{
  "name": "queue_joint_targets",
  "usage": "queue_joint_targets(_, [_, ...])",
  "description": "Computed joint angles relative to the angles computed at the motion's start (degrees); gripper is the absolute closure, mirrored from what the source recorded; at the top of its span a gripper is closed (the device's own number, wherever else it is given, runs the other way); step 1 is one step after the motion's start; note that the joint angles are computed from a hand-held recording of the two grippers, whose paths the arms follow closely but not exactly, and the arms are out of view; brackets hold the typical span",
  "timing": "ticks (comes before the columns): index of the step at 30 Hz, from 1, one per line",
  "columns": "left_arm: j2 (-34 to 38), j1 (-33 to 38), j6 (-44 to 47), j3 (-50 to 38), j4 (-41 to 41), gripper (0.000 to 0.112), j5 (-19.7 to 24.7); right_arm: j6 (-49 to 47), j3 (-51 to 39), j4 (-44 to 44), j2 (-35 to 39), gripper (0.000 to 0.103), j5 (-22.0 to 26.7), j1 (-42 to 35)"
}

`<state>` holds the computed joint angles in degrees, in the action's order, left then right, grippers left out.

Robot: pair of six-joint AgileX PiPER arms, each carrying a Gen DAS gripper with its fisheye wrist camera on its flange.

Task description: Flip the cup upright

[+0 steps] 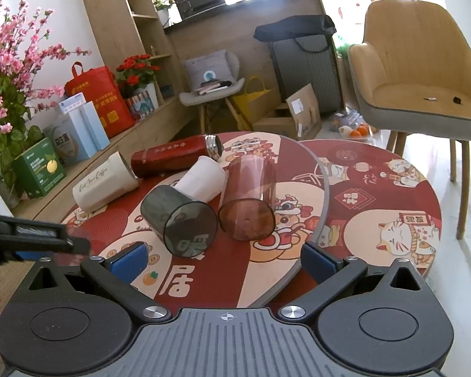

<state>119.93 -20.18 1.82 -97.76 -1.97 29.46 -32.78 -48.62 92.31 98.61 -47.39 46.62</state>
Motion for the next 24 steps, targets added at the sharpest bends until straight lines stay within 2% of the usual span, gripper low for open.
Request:
queue_joint_targets(3, [0.4, 1.0, 0.3, -1.2, 0.1, 0.042, -0.5, 0.6, 0.1, 0.1, 0.2, 0.000, 0.5, -0.3])
queue_joint_targets(5, [1.0, 0.9, -3.5, -2.1, 4.7, 0.042, -1.8, 0.7, -0.1, 0.1, 0.3, 0.000, 0.7, -0.4])
queue_joint_targets(8, [2.4, 1.8, -5.8, -4.8, 7.0, 0.042, -1.8, 0.4, -0.4, -0.1, 0.6, 0.000, 1.0, -0.5])
queue_joint_targets(12, [5.9, 2.9, -8.4, -11.7, 8.8, 0.042, 2.1, 0.7, -0.4, -0.3, 0.7, 0.000, 1.6, -0.8])
queue_joint_targets(17, [7.0, 3.1, -8.6, -13.4, 8.8, 0.042, 3.1, 0.9, -0.4, -0.1, 0.8, 0.000, 2.2, -1.1])
queue_joint_targets(24, [7.7, 1.6, -5.0, -13.0, 4.5, 0.042, 3.2, 0.5, -0.7, 0.0, 1.2, 0.000, 2.7, -1.4])
